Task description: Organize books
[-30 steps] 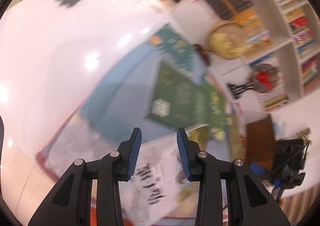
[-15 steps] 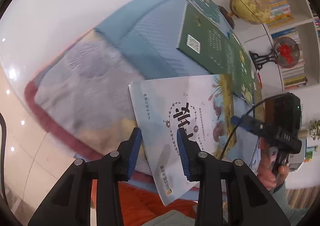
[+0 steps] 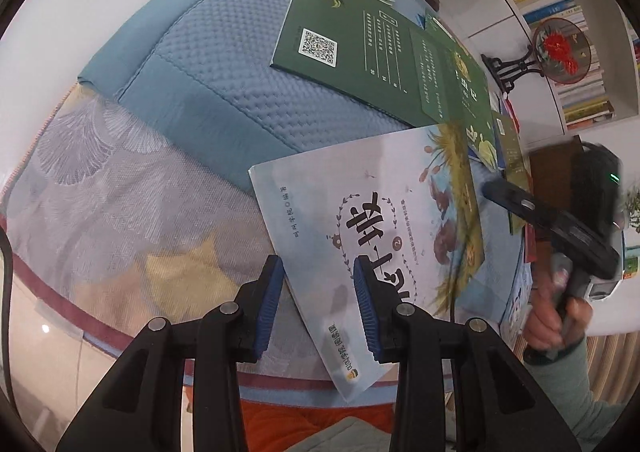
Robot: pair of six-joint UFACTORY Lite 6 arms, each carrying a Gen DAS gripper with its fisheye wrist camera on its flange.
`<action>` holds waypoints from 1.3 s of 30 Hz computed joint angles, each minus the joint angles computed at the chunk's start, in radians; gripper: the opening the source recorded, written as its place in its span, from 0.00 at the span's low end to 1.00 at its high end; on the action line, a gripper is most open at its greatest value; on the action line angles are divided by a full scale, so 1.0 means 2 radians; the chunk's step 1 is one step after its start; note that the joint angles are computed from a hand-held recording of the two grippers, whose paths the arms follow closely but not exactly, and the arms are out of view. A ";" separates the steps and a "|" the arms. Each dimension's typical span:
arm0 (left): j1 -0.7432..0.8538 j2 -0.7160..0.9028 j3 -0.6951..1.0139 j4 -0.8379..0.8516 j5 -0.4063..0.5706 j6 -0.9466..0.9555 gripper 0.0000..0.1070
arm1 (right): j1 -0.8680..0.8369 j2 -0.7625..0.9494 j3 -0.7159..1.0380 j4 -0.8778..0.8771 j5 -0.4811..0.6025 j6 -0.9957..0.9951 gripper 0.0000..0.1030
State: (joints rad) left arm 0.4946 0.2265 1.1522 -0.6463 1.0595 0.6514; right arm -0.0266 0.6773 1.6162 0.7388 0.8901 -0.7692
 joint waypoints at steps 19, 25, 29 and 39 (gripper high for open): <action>-0.186 0.106 0.183 0.007 -0.036 -0.036 0.30 | -0.181 -0.171 -0.281 0.004 0.062 -0.109 0.69; -0.256 0.209 0.327 -0.004 0.005 -0.050 0.30 | -0.231 -0.223 -0.326 -0.039 0.115 -0.139 0.66; -0.255 0.136 0.243 0.006 -0.026 -0.052 0.30 | -0.256 -0.264 -0.306 -0.042 0.115 -0.166 0.66; -0.132 -0.092 -0.070 -0.004 -0.029 -0.052 0.30 | -0.150 -0.124 -0.193 -0.036 -0.044 -0.112 0.44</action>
State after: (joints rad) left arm 0.2305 0.0416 1.0115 -0.6546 1.0020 0.5474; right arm -0.3267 0.4288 1.2309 0.6659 0.8029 -0.9925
